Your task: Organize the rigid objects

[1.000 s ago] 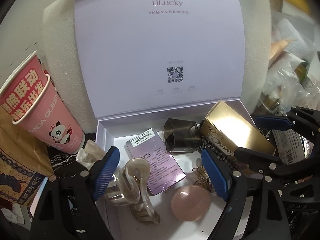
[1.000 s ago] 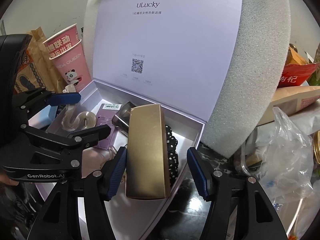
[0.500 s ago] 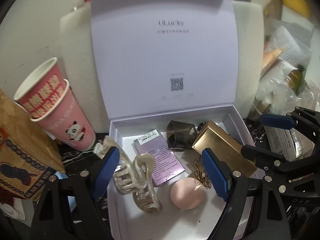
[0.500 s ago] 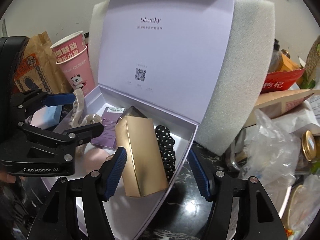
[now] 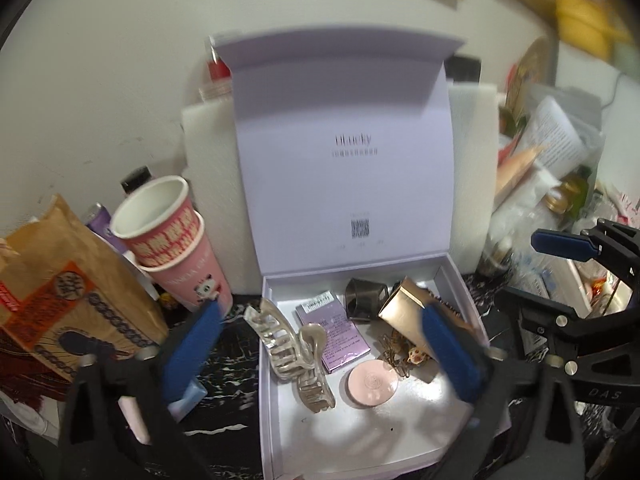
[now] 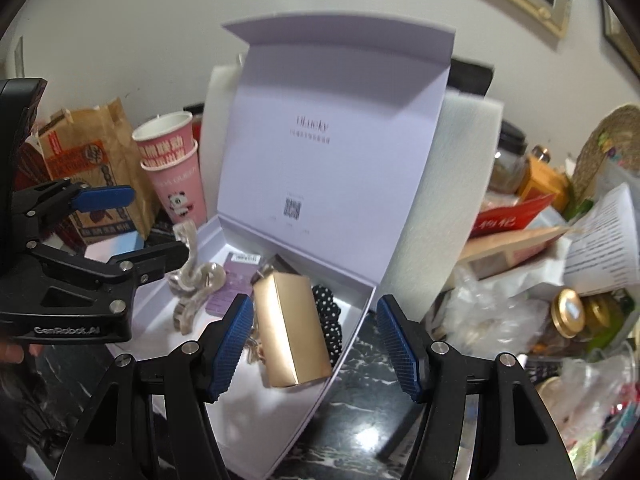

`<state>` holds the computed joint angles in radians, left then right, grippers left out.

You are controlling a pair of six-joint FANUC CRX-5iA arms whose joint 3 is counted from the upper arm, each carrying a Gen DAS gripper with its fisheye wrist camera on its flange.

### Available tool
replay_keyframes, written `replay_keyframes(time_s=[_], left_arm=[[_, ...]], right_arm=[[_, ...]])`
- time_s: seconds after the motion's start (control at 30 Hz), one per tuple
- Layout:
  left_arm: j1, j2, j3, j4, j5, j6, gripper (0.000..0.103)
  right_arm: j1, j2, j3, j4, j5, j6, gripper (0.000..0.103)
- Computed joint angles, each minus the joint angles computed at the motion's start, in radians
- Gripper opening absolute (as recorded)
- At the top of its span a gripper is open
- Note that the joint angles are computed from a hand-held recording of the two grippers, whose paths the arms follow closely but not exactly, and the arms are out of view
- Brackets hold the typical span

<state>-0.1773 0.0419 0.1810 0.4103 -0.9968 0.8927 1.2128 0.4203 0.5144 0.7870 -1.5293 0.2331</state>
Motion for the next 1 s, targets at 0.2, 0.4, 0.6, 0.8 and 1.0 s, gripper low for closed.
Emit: replay_keyframes(time_s=[0.2, 0.4, 0.6, 0.8, 1.0], left_arm=[[0.022, -0.076, -0.047, 0.038, 0.027, -0.031, 0.103], [0.044, -0.155, -0.112, 0.092, 0.052, -0.073, 0.103], [0.070, -0.219, -0.150, 0.117, 0.039, -0.076, 0.103], [0.092, -0.291, -0.207, 0.130, 0.048, -0.080, 0.103], [0.120, -0.361, -0.273, 0.140, 0.047, -0.062, 0.103]], right_arm=[[0.040, 0.013, 0.038, 0.070, -0.058, -0.014, 0.072], [0.089, 0.018, 0.062, 0.144, -0.109, -0.034, 0.081], [0.137, 0.055, 0.126, 0.199, -0.183, -0.029, 0.087], [0.179, 0.084, 0.162, 0.257, -0.249, -0.049, 0.090], [0.215, 0.123, 0.208, 0.278, -0.326, -0.075, 0.099]])
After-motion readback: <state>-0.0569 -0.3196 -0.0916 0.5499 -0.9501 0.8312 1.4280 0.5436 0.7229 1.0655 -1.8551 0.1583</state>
